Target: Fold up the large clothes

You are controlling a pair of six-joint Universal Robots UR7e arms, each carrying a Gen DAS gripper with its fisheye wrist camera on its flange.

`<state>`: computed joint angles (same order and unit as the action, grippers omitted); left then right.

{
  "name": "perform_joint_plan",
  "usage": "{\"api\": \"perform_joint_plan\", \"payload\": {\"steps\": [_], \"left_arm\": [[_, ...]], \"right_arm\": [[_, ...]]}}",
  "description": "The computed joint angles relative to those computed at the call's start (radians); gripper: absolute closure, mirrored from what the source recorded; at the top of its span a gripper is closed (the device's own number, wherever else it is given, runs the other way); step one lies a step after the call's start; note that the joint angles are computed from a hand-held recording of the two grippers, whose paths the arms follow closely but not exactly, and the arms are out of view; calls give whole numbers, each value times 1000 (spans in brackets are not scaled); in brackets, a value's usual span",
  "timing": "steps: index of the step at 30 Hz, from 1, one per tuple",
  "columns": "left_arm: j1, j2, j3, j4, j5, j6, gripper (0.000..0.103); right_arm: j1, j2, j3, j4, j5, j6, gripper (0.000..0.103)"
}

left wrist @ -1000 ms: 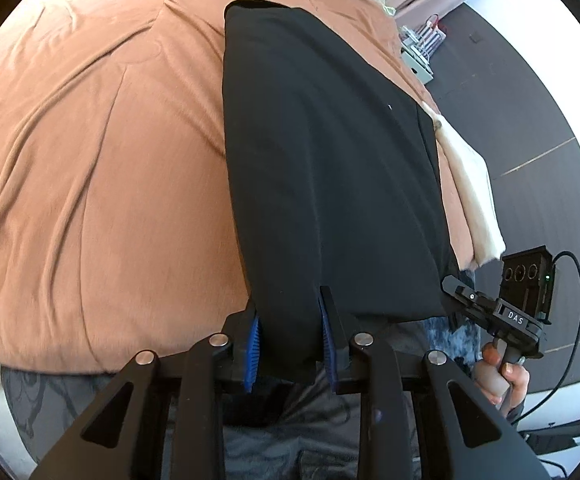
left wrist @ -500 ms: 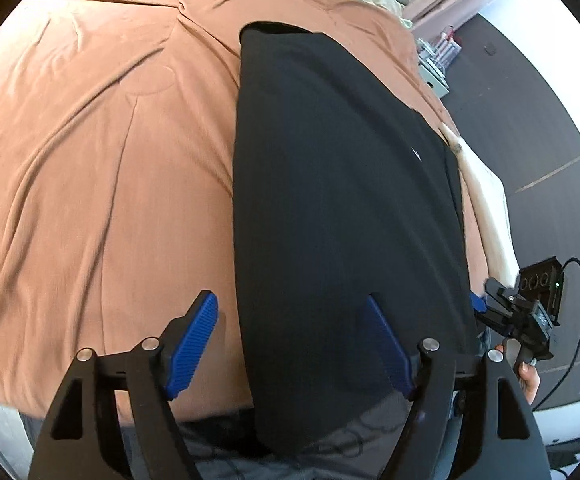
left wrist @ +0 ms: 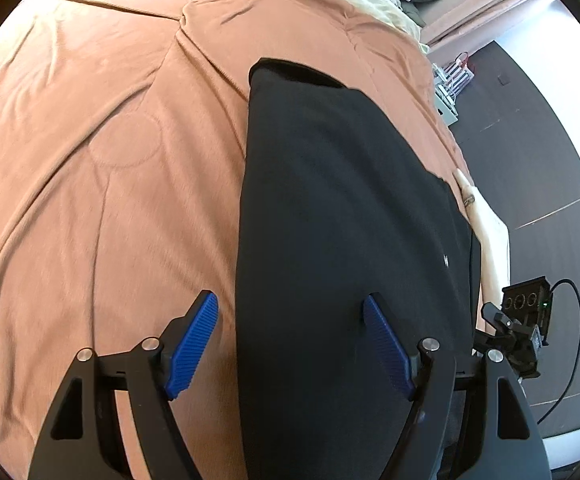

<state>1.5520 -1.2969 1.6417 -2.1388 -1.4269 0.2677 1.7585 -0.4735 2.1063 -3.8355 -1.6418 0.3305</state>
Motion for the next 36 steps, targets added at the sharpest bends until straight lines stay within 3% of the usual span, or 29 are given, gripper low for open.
{"api": "perform_joint_plan", "payload": {"steps": [14, 17, 21, 24, 27, 31, 36], "left_arm": [[-5, 108, -98, 4, -23, -22, 27], [-6, 121, -111, 6, -26, -27, 27], [1, 141, -132, 11, -39, -54, 32], [5, 144, -134, 10, -33, -58, 42], [0, 126, -121, 7, -33, -47, 54], [-4, 93, -110, 17, -59, -48, 69], [-23, 22, -72, 10, -94, -15, 72]], "right_arm": [[-58, 13, -98, 109, 131, 41, 11], [-47, 20, -126, 163, 122, 52, 12], [-48, 29, -163, 219, 120, 80, 35], [-47, 25, -170, 246, 127, 73, 66], [-10, 16, -172, 247, 71, 38, 80], [37, -2, -167, 237, 31, 15, 86], [94, -23, -148, 200, -8, -7, 87]]}}
